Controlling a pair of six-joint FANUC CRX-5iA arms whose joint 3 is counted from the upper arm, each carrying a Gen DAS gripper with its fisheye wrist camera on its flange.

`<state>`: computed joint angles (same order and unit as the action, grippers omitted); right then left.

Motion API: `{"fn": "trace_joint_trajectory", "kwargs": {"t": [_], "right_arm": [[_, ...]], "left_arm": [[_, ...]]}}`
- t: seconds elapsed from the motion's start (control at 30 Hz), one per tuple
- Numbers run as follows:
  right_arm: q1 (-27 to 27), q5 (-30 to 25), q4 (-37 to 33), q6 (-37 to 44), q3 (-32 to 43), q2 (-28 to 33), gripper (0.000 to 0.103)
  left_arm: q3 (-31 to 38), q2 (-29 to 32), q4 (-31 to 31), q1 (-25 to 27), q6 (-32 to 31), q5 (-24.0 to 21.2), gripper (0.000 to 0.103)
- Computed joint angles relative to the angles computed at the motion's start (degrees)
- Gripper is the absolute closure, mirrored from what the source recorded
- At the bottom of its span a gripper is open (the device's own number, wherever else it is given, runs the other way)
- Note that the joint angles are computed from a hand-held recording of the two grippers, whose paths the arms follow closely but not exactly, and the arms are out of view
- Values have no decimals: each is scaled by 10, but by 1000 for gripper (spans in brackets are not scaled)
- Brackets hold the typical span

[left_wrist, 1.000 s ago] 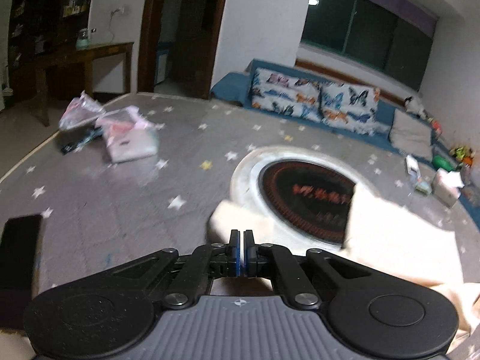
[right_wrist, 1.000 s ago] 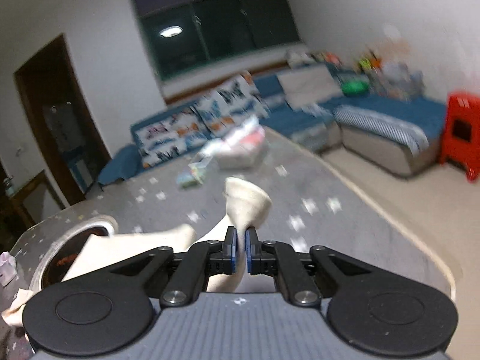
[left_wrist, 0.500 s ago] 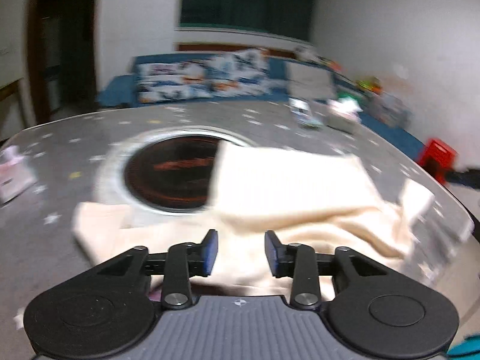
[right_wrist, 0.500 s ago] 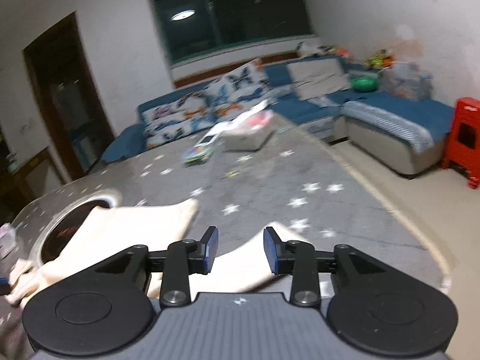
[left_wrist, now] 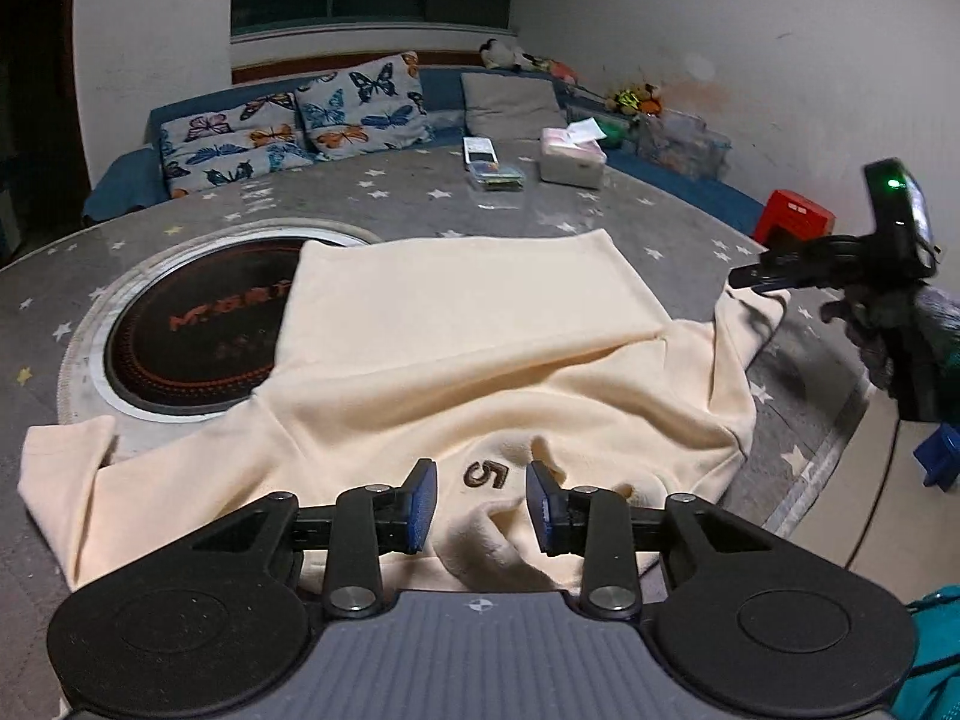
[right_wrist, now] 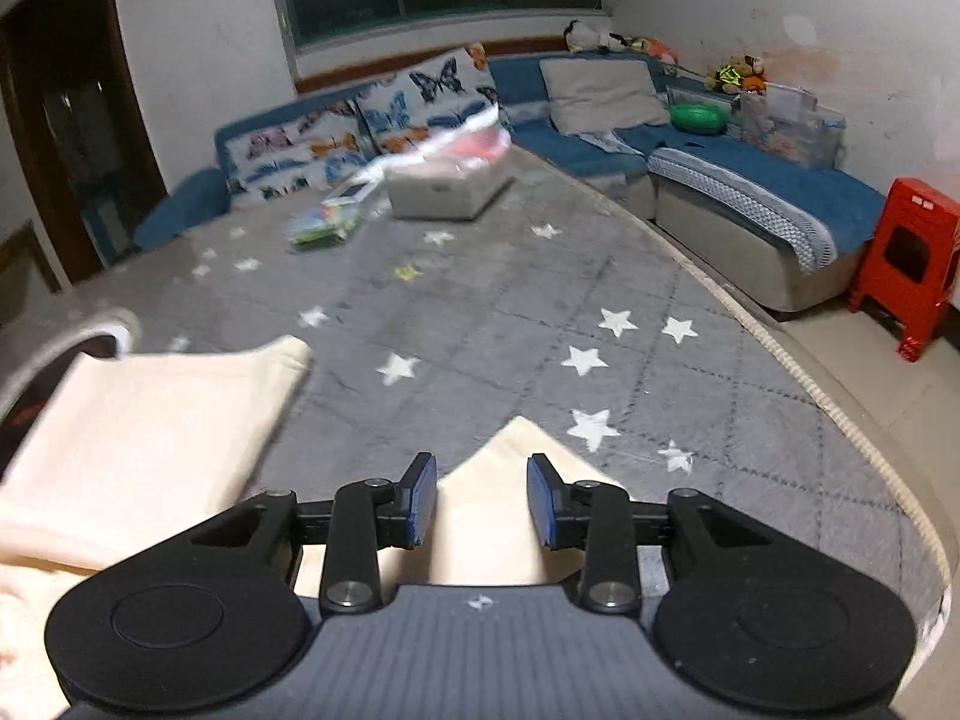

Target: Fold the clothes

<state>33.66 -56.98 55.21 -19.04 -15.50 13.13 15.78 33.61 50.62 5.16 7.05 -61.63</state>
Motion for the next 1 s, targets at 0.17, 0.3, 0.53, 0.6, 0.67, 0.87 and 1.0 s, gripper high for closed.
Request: {"fn": "trace_joint_trajectory", "kwargs": {"t": [0.17,0.3,0.53,0.6,0.67,0.87,1.0], "right_arm": [[-6,-19,-10,38,28,25,72],[-10,-32,-7,56,39,37,95],[-15,-15,7,36,24,20,96],[-20,-8,-2,42,32,22,82],[-20,-18,-15,72,51,37,73],[-16,-40,-13,120,78,66,91],[-14,-17,22,73,40,35,98]], "left_arm": [[18,12,-16,0,12,-12,79],[18,14,-12,2,3,-19,90],[10,10,5,7,-14,-20,93],[10,9,8,7,-16,-19,92],[10,9,12,7,-17,-19,91],[13,11,14,9,-15,-22,90],[11,11,19,11,-25,-27,90]]}}
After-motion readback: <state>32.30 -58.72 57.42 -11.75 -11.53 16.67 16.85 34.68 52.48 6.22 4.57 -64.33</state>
